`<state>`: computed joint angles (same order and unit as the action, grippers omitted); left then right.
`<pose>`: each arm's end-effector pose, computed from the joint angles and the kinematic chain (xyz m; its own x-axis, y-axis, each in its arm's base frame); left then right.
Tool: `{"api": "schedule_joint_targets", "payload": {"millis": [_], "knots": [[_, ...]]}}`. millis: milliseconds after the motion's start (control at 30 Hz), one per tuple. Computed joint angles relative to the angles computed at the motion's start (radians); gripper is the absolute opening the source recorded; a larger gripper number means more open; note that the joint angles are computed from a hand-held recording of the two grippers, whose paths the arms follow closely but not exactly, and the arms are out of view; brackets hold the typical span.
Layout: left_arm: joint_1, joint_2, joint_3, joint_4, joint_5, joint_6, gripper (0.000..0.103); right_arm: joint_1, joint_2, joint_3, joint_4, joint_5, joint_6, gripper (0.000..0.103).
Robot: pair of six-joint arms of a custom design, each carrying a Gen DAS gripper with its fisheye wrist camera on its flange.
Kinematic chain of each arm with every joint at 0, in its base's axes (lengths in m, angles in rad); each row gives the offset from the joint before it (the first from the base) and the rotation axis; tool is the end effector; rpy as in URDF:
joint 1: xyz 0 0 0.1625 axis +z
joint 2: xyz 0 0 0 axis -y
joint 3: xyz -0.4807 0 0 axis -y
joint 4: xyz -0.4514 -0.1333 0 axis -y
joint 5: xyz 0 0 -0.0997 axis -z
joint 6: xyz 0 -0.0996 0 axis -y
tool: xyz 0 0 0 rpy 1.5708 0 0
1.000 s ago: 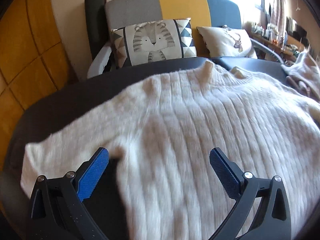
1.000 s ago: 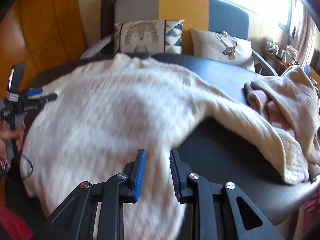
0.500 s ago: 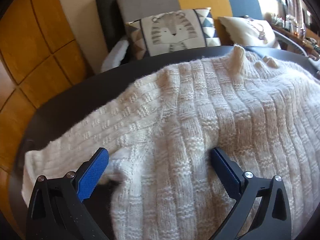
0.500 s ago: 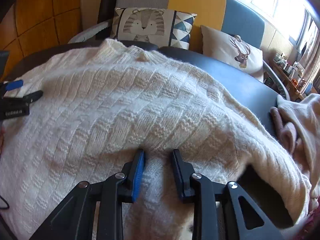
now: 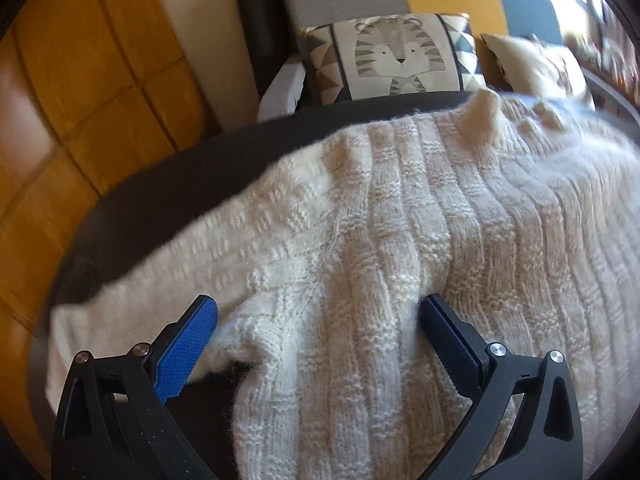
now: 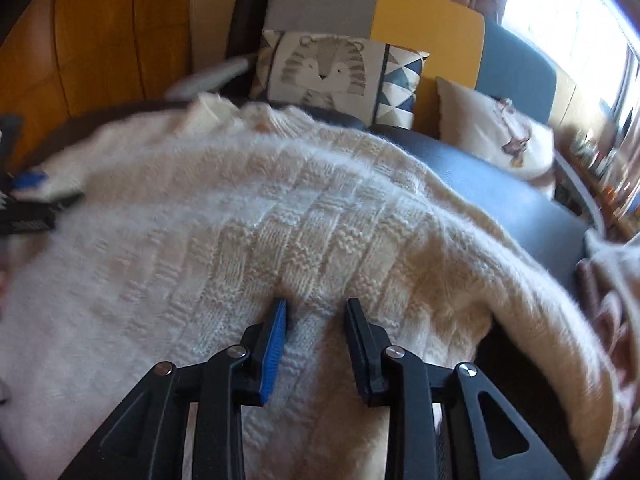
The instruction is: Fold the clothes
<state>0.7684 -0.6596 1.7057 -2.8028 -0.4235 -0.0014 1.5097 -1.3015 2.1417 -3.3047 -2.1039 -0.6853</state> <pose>-0.3559 -0.6556 0.0446 -0.4078 0.1774 -0.8957 0.7061 0.6833 -0.1861 0.0484 -0.5624 0.3136 -0.6710 -0.0490 0.7398 -0.4991 0.7677 -0.4019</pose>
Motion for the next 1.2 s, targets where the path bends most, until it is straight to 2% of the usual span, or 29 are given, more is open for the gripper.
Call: {"api": "schedule_joint_targets", "payload": {"millis": [100, 133, 267, 400, 433, 500, 600, 700, 767, 833, 933, 967, 1000, 1033, 1100, 1200], "knots": [[-0.006, 0.042, 0.001, -0.198, 0.054, 0.249, 0.103, -0.027, -0.098, 0.088, -0.056, 0.121, 0.029, 0.030], [-0.003, 0.045, 0.000, -0.221, 0.049, 0.279, 0.103, -0.041, -0.133, 0.121, -0.093, 0.115, -0.003, 0.032], [0.012, 0.028, -0.006, -0.174, 0.025, 0.235, 0.103, -0.099, -0.277, 0.239, -0.233, 0.092, -0.146, 0.038], [0.001, 0.037, -0.012, -0.150, 0.064, 0.226, 0.103, -0.184, -0.358, 0.308, -0.371, -0.048, -0.358, 0.041], [-0.011, 0.040, -0.003, -0.191, 0.060, 0.248, 0.103, -0.205, -0.359, 0.313, -0.404, -0.086, -0.409, 0.042], [-0.036, 0.046, 0.018, -0.285, 0.043, 0.294, 0.103, -0.246, -0.357, 0.318, -0.444, -0.098, -0.464, 0.042], [-0.079, 0.038, 0.056, -0.343, -0.035, 0.272, 0.103, -0.311, -0.349, 0.322, -0.511, -0.111, -0.547, 0.042], [-0.099, 0.027, 0.082, -0.283, -0.080, 0.198, 0.103, -0.331, -0.301, 0.322, -0.613, -0.038, -0.594, 0.042], [-0.099, 0.038, 0.083, -0.251, -0.057, 0.186, 0.103, -0.326, -0.250, 0.303, -0.688, -0.038, -0.622, 0.042], [-0.086, 0.033, 0.076, -0.177, -0.056, 0.127, 0.103, -0.325, -0.200, 0.271, -0.752, -0.037, -0.644, 0.042], [-0.065, 0.021, 0.067, -0.112, -0.076, 0.056, 0.103, -0.329, -0.212, 0.239, -0.672, -0.060, -0.558, 0.038], [-0.060, 0.014, 0.069, -0.103, -0.086, 0.039, 0.103, -0.332, -0.226, 0.233, -0.633, -0.065, -0.526, 0.024], [-0.055, 0.008, 0.071, -0.095, -0.096, 0.023, 0.103, -0.330, -0.242, 0.226, -0.570, -0.081, -0.482, 0.018], [-0.051, 0.009, 0.070, -0.099, -0.103, 0.020, 0.103, -0.324, -0.259, 0.221, -0.511, -0.096, -0.425, 0.009], [-0.049, 0.010, 0.074, -0.110, -0.102, 0.021, 0.103, -0.315, -0.314, 0.215, -0.352, -0.102, -0.278, 0.006], [-0.056, 0.014, 0.082, -0.127, -0.087, 0.030, 0.103, -0.293, -0.424, 0.218, -0.140, -0.042, -0.085, 0.006]]}}
